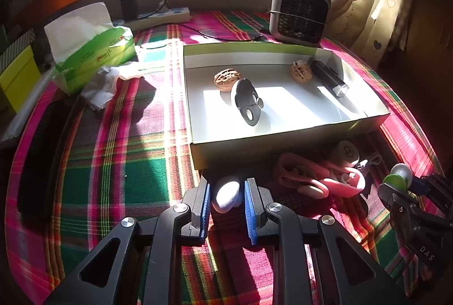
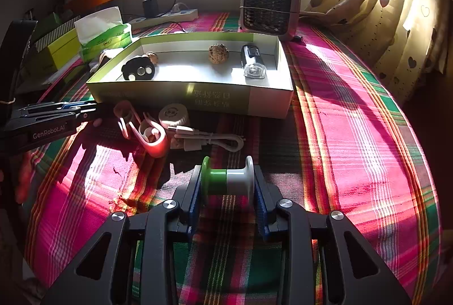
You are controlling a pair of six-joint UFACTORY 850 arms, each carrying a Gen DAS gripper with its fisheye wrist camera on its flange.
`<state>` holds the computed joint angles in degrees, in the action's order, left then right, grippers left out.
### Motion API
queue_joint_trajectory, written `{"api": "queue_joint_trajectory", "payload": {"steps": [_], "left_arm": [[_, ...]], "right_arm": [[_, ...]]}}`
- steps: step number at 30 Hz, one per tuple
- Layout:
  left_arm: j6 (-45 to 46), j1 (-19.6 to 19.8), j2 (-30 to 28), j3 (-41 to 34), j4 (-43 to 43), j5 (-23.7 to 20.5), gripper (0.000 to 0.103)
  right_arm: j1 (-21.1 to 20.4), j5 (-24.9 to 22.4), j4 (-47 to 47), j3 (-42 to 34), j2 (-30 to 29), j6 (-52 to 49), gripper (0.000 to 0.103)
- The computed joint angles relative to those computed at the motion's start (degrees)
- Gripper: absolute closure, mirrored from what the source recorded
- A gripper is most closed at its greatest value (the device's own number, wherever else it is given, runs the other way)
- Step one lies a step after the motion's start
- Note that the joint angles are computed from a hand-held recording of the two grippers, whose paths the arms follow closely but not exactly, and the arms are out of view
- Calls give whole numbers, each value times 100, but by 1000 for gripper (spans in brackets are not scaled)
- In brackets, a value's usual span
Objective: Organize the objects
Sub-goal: 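Lift and carry the spool and white object with both tools over the box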
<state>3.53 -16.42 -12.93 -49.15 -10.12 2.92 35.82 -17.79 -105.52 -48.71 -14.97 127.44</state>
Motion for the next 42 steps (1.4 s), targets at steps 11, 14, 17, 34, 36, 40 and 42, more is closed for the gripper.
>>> {"api": "queue_joint_trajectory", "payload": {"steps": [11,14,17,34,36,40,42], "left_arm": [[-533,-10,61,36,538,20,84],[-625,-15,91,49,627,21,84],[-814,-19,113,66,801,29,84],[-1262,-88,278,98,1300,25,84],[-1086,-98,296,98,1127,25,84],[-1264,-108,307,84,1298,14,84],[-1366,-115,309,74,1410,10,84]], "right_arm": [[-16,19,-184,-11,13,143,70],[-29,35,-283,-1,27,227,70],[-42,42,-305,-4,31,243,70],[-122,77,-811,-38,165,501,70],[-135,98,-876,-55,180,515,70],[-170,151,-1023,-100,185,564,70],[-190,203,-1157,-119,185,681,70]]}}
